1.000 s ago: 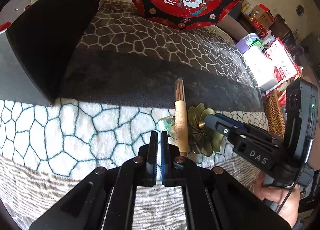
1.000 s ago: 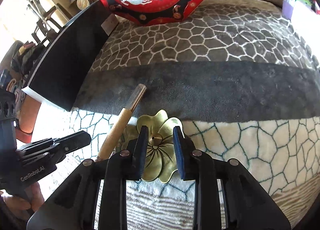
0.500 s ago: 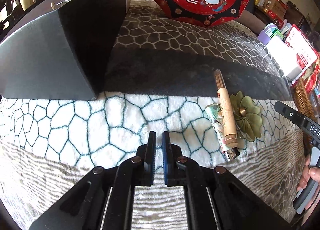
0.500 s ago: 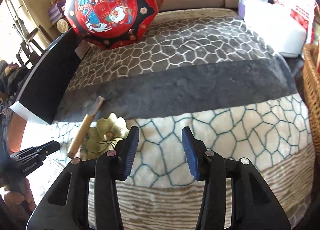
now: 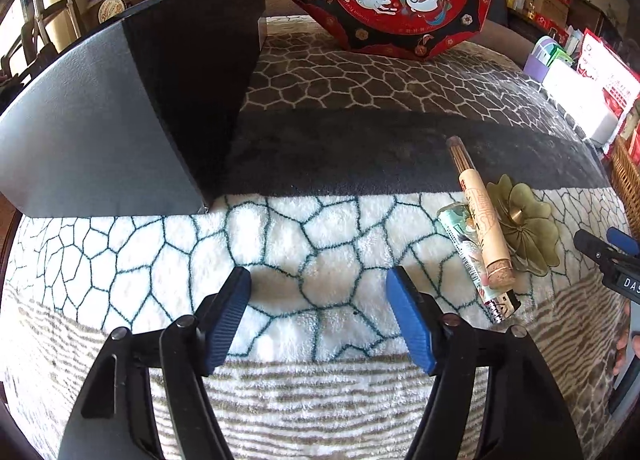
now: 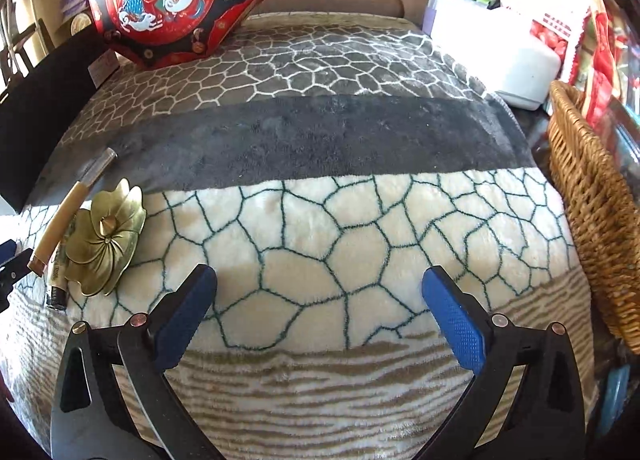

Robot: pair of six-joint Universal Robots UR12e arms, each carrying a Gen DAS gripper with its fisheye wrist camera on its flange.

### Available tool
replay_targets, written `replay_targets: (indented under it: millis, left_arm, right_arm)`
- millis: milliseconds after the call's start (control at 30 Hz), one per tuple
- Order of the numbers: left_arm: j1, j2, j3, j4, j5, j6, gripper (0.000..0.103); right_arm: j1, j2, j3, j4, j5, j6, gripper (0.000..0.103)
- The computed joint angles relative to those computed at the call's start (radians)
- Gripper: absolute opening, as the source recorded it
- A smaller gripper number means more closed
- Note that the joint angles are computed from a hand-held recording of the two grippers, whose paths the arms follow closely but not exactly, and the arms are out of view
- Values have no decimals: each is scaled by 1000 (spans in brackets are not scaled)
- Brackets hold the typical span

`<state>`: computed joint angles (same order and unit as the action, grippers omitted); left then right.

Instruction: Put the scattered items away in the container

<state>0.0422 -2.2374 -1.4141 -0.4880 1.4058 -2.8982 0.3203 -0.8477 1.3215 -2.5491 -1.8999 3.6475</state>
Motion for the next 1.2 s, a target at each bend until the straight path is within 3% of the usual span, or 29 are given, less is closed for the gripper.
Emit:
replay_targets:
  millis: [133, 533, 633, 1200]
  left_arm:
    - [1, -2, -13, 44, 8, -32, 84]
    - [-2, -3, -23, 76, 19, -46, 88]
    - [-3, -9, -17, 72, 40, -67, 103]
    - [-3, -9, -16, 69, 43, -75, 103]
  right_arm:
    - [-2, 2, -3, -2, 3, 1, 103]
    - [-2, 5, -6, -2, 6, -1, 103]
    - [-1, 6, -8, 3, -1, -4, 103]
    - [-1, 7, -9, 3, 0, -3, 103]
